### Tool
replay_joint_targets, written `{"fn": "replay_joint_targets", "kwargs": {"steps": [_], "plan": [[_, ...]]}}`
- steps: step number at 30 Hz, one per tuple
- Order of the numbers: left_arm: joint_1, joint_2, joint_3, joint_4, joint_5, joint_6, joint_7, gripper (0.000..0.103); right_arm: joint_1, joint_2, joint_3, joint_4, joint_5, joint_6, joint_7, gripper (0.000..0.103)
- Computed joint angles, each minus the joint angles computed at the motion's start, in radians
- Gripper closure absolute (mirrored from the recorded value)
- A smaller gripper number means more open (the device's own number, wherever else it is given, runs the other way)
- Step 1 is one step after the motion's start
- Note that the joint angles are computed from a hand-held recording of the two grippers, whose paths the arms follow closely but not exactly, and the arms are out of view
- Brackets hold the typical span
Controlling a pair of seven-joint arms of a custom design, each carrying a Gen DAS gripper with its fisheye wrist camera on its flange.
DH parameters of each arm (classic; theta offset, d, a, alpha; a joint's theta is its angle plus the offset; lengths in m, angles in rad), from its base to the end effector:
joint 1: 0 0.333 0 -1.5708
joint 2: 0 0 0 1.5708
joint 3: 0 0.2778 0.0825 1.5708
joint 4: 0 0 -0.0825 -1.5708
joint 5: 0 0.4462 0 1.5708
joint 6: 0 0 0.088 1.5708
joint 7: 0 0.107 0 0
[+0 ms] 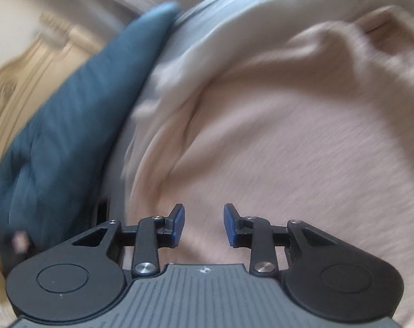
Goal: Fold clothes
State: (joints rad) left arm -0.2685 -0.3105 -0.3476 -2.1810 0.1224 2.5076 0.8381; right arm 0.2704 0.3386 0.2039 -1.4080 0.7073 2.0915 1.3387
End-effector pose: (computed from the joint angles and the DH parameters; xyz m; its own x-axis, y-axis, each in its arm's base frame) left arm 0.4684 -0.3464 0.5248 -0.0445 -0.9760 0.2131 -0.8215 -0.0857 -0.5638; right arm 0.6567 0.3496 0.5180 0.4394 -0.6455 -0.6247 -0.8959 -0.2637 -0.3576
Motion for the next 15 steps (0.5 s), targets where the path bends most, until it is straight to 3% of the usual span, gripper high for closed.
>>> {"fn": "replay_joint_targets", "kwargs": {"steps": [6, 9, 11, 15], "plan": [[0.055, -0.169, -0.022, -0.129, 0.049, -0.152, -0.182, 0.005, 0.077, -0.137, 0.03, -0.234, -0.011, 0.12, -0.222, 0.07], [0.064, -0.19, -0.027, -0.166, 0.052, -0.169, -0.22, 0.008, 0.126, -0.154, 0.019, -0.282, -0.103, 0.173, -0.199, 0.07], [0.066, -0.192, -0.032, -0.179, 0.058, -0.175, -0.236, 0.011, 0.137, -0.165, 0.019, -0.307, -0.094, 0.214, -0.205, 0.07], [0.077, -0.165, -0.045, -0.176, 0.101, -0.183, -0.25, 0.015, 0.161, -0.121, 0.023, -0.281, -0.102, 0.363, -0.206, 0.07]]}}
